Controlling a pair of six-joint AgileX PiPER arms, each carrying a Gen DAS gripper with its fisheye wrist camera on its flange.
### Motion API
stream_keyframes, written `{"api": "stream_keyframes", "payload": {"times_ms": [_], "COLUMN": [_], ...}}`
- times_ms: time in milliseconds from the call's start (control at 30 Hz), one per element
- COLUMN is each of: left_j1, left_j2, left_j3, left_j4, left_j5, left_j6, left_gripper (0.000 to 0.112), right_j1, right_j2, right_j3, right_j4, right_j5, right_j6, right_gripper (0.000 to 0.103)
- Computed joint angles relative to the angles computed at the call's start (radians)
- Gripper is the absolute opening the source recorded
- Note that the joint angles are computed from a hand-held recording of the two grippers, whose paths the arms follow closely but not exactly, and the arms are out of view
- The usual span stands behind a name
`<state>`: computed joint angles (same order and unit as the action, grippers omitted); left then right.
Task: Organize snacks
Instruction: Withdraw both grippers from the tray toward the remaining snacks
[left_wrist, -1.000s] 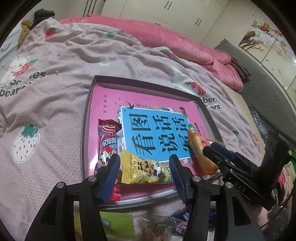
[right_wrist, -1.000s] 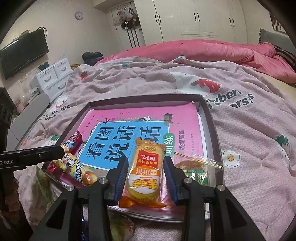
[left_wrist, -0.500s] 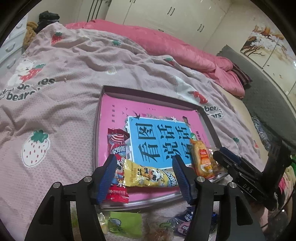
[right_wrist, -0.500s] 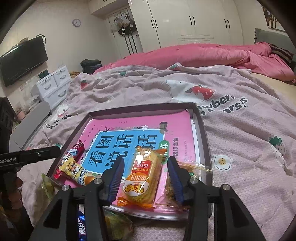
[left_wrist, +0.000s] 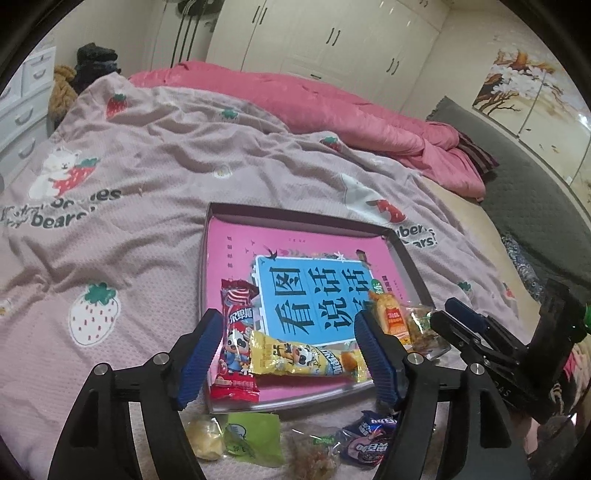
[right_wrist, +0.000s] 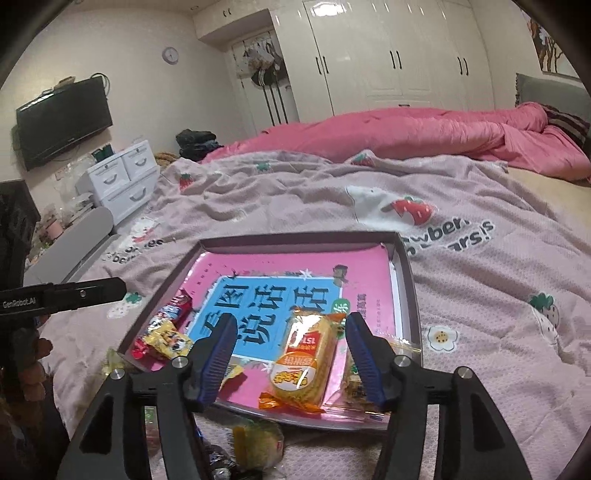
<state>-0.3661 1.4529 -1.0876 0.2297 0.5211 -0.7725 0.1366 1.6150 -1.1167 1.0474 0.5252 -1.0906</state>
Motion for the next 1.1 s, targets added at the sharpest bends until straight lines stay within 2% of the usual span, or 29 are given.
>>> {"api": "stream_keyframes", "payload": {"times_ms": [300, 533, 1100], "left_j1": [-0.030, -0.059, -0.084], "left_j2": [-0.035, -0.056, -0.122], "left_j3": [-0.005, -0.008, 0.015], "left_j4": [0.096, 0.151, 0.161], "left_j5": [0.047, 0.086, 0.138], "left_j6": [-0.084, -0.123, -0.128], "left_gripper": [0.079, 0.079, 0.079], "right_j1": [0.023, 0.038, 0.080], "right_j2": [-0.071, -0.123, -0.215], "right_j3": [0.050, 0.094, 0.171], "right_j4": [-0.001, -0.003, -0.077], "right_j5": [-0.018, -0.035, -0.097], "right_j6": [-0.033, -0.053, -0.019], "right_gripper": [0.067, 0.068, 0.073]}}
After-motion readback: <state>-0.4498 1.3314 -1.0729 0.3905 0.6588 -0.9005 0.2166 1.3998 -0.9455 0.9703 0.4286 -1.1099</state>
